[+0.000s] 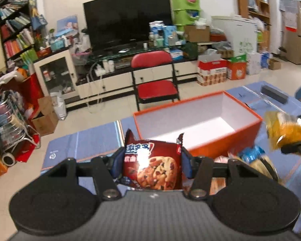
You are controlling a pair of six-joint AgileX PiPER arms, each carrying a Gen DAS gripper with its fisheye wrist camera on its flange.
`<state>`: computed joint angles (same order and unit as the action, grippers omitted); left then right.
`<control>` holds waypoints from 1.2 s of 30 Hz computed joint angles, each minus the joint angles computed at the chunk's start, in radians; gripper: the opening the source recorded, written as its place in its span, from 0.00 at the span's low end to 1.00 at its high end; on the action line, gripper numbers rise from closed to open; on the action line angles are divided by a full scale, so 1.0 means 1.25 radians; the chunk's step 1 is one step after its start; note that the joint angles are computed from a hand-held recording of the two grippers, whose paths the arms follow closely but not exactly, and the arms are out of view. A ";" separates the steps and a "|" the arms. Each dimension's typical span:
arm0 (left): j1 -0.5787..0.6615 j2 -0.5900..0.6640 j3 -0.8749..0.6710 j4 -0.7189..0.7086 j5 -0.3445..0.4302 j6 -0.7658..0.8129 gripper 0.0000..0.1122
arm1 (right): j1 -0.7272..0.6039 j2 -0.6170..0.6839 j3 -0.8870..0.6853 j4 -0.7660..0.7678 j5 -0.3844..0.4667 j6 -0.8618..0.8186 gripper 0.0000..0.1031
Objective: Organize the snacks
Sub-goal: 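Carry both packets over the orange box and open both grippers to drop them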
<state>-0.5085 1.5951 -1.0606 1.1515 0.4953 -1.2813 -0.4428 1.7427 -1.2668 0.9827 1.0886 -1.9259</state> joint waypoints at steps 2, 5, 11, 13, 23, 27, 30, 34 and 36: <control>-0.004 0.060 -0.079 -0.013 0.035 -0.002 0.49 | 0.028 0.019 -0.055 -0.004 -0.027 0.049 0.21; -0.006 0.152 -0.202 -0.041 0.086 0.012 0.49 | 0.079 0.067 -0.145 -0.017 -0.087 0.130 0.21; 0.020 0.314 -0.430 -0.148 0.113 0.097 0.49 | 0.181 0.224 -0.363 -0.125 -0.169 0.357 0.21; 0.029 0.365 -0.505 -0.196 0.126 0.141 0.49 | 0.207 0.276 -0.427 -0.169 -0.184 0.419 0.20; 0.052 0.501 -0.675 -0.364 0.168 0.310 0.63 | 0.267 0.422 -0.608 -0.281 -0.178 0.594 0.26; 0.043 0.469 -0.604 -0.231 0.130 0.164 0.91 | 0.249 0.407 -0.576 -0.213 -0.201 0.570 0.81; 0.044 0.427 -0.559 -0.204 0.112 0.120 0.91 | 0.223 0.364 -0.512 -0.139 -0.221 0.497 0.80; 0.021 0.278 -0.358 -0.003 0.099 -0.059 0.91 | 0.119 0.255 -0.332 0.065 -0.189 0.326 0.82; 0.005 0.209 -0.252 0.069 0.125 -0.149 0.91 | 0.052 0.212 -0.226 0.146 -0.158 0.244 0.82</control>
<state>-0.5018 1.8560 -1.3760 1.2371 0.6516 -1.4681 -0.3780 2.0075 -1.5494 1.1647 0.8910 -1.6203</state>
